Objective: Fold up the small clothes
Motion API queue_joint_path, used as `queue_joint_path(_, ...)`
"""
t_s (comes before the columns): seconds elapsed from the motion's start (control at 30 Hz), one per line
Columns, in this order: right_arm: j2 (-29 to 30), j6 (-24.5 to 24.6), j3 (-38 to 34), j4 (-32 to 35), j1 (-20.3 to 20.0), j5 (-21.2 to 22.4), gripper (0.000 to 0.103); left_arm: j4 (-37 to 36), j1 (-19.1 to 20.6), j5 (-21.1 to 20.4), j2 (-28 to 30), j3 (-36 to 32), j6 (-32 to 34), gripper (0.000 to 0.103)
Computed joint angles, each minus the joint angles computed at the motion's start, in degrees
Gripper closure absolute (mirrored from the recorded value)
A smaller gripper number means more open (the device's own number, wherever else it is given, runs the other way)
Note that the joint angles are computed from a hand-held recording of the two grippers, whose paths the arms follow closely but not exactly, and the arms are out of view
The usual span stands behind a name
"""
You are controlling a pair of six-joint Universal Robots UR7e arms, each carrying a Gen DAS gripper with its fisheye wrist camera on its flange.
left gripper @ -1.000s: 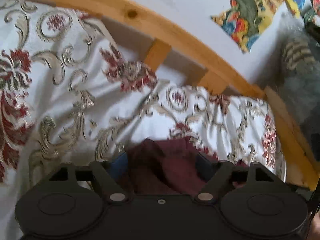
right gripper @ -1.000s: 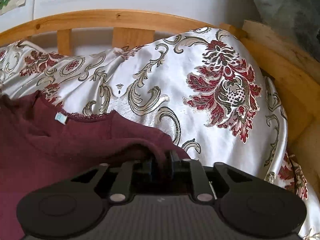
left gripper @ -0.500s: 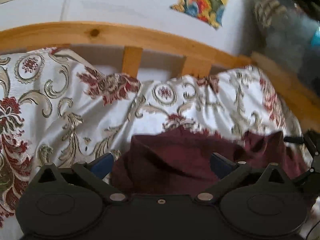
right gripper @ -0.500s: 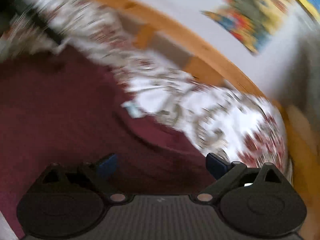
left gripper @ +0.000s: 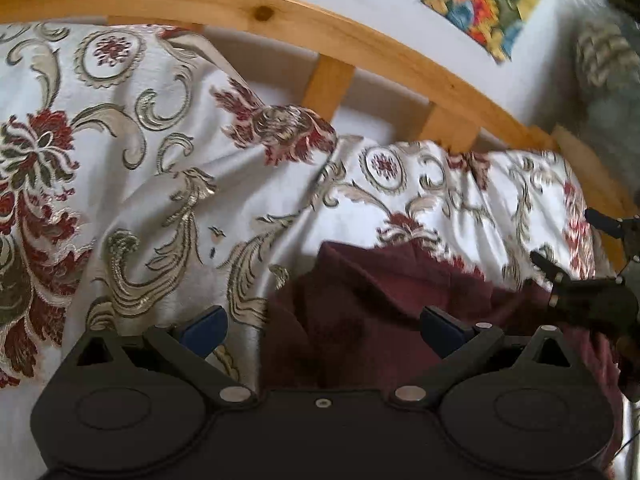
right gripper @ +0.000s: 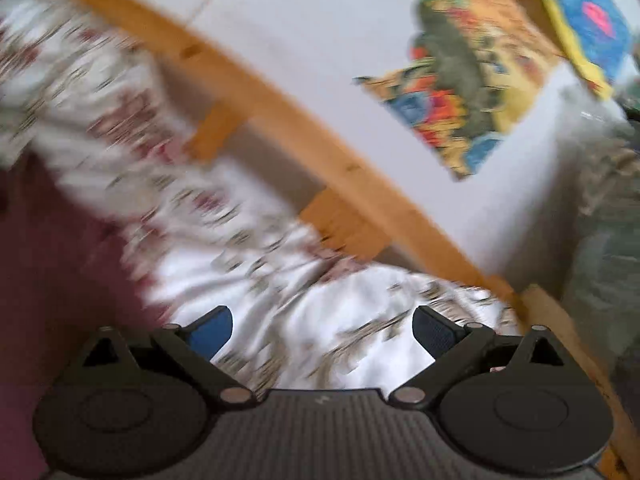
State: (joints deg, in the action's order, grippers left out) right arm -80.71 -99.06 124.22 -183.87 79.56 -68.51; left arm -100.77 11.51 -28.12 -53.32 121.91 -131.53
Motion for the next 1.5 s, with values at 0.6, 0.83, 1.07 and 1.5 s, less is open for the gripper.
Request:
queue_joint_path(0.6,-4.5,-10.6,-1.1,5.4,-7.5,-8.5,0.0,-8.7,5.0,3.7,7.2,-5.6,33.1,0.002)
queue_joint_path(0.83,3.8,14.9,-12.1,4.9,-1.3,-17.1,0.0,11.6,9.1,4.1,6.8,-11.5,15.2,0.002)
queue_joint_path(1.07,-1.8,15.5,-7.1,8.0,-5.4,-3.1,0.0,5.6,9.4,1.9,1.0,-5.4,5.9,0.001)
queue_joint_path(1.5,3.8,10.8,-3.5,1.3,-0.5,-8.7,0.0,8.8,7.6,0.7,2.9,-8.1,5.3,0.001)
